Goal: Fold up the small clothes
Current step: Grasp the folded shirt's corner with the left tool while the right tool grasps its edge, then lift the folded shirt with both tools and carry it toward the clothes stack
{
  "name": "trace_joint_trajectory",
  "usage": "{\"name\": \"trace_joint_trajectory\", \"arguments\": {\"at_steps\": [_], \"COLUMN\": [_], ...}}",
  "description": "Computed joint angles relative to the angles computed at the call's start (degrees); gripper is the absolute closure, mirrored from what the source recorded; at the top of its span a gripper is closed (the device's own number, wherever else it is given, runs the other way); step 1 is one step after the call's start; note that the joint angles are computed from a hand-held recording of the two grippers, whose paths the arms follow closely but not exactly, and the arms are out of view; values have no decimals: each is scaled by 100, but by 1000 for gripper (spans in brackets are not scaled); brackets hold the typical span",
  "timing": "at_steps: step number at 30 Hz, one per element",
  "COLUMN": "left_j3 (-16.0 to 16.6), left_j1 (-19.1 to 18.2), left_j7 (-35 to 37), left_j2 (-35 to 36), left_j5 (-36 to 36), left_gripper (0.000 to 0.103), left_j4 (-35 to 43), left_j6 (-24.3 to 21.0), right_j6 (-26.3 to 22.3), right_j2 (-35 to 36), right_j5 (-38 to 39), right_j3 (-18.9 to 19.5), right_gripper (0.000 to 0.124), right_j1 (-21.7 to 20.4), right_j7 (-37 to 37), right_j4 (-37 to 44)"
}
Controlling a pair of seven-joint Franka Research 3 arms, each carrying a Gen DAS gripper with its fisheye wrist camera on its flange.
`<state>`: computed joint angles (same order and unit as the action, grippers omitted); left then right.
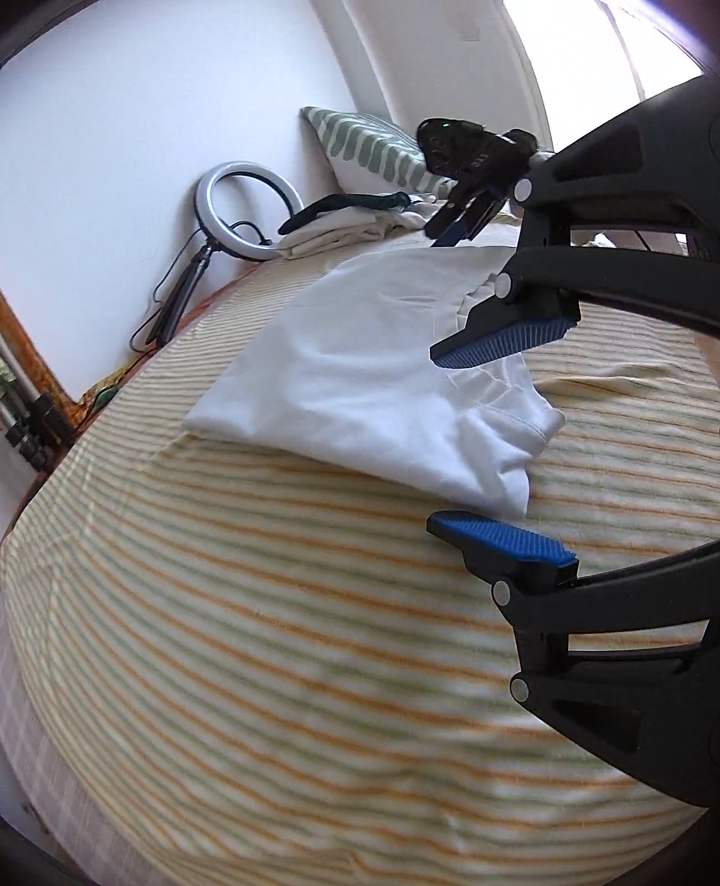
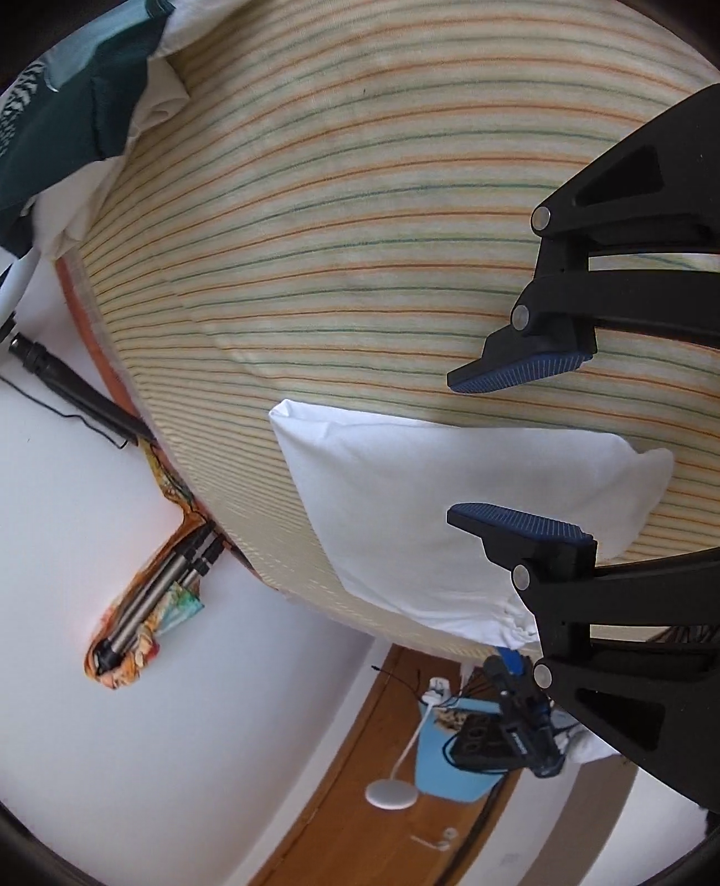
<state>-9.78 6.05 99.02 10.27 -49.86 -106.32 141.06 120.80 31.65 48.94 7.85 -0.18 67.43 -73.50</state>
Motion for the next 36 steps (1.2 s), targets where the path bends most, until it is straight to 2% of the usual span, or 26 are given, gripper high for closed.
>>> {"name": "trace_joint_trajectory", "arguments": {"at_steps": [9,11,12,13,14,15,18,24,29,36], "left_j3": [-135,-155,-169,-182,-185,-199,-249,-301,-344,-354], "left_j1": [-48,-63,-60,-51,-49,-49,-75,-169,-186,-434], "left_j7": [-87,-203,-272,-306,-356,-396,-416,-307,-149,-101], "left_j2": [309,392,440,469,502,537,509,262,107,60], "left_j5": [72,176,225,276,379,459,695,1034,882,1061], "left_gripper": [49,63,67,76,90,93,95,97,97,97], "left_j4": [337,415,461,490,525,565,550,387,329,486], "left_j6": [169,243,244,260,249,255,431,874,963,1006], "right_j6": [-15,-28,-7,-22,-35,-63,45,540,771,836], "right_j2": [546,682,728,792,859,926,921,502,212,-61], "right_j5": [30,-4,-15,-61,-112,-158,-273,-759,-906,-930], "right_j3": [148,195,218,225,229,239,258,128,108,53], "right_gripper": [85,86,88,90,97,106,114,117,118,118], "right_j1": [75,106,120,144,171,190,243,478,572,558], "right_j7": [535,594,604,649,710,770,749,437,209,24], "right_j4": [728,915,978,1076,1185,1292,1315,950,730,609]}}
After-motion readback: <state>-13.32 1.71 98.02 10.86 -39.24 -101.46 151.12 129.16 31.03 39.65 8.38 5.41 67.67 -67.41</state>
